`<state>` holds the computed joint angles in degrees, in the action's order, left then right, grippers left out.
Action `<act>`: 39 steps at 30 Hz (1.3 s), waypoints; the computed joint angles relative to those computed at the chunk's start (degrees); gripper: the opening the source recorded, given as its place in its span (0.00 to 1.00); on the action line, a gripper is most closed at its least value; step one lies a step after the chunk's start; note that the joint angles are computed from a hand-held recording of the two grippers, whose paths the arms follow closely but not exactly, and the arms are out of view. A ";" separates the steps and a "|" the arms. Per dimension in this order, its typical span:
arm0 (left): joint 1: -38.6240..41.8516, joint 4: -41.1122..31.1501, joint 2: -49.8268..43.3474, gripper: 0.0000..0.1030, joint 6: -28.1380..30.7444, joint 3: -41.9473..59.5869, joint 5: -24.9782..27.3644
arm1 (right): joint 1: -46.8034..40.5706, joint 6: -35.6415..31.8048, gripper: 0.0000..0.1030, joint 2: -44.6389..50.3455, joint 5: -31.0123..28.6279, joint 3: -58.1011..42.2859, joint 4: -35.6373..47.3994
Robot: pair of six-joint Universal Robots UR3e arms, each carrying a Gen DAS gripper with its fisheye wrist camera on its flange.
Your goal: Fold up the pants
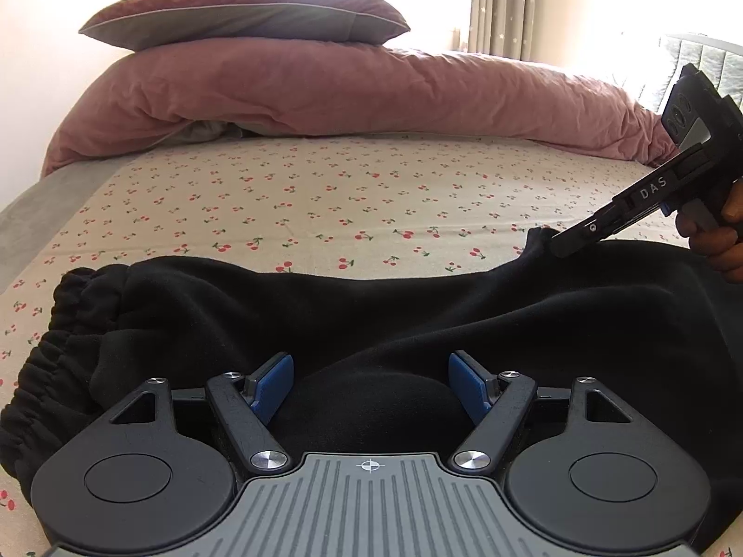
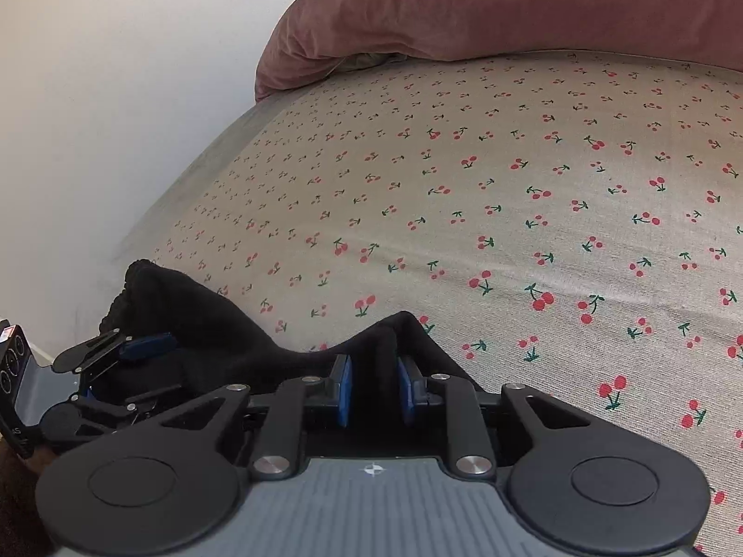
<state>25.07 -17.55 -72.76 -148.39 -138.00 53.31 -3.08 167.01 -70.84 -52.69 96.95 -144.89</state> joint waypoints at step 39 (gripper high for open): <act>-16.90 14.99 -14.21 0.74 -12.73 7.69 25.51 | -16.17 3.19 0.39 -28.37 -28.09 51.47 -46.38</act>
<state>8.17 -2.56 -86.96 -161.12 -130.31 78.82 -19.25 170.20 -99.21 -80.79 148.43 -191.27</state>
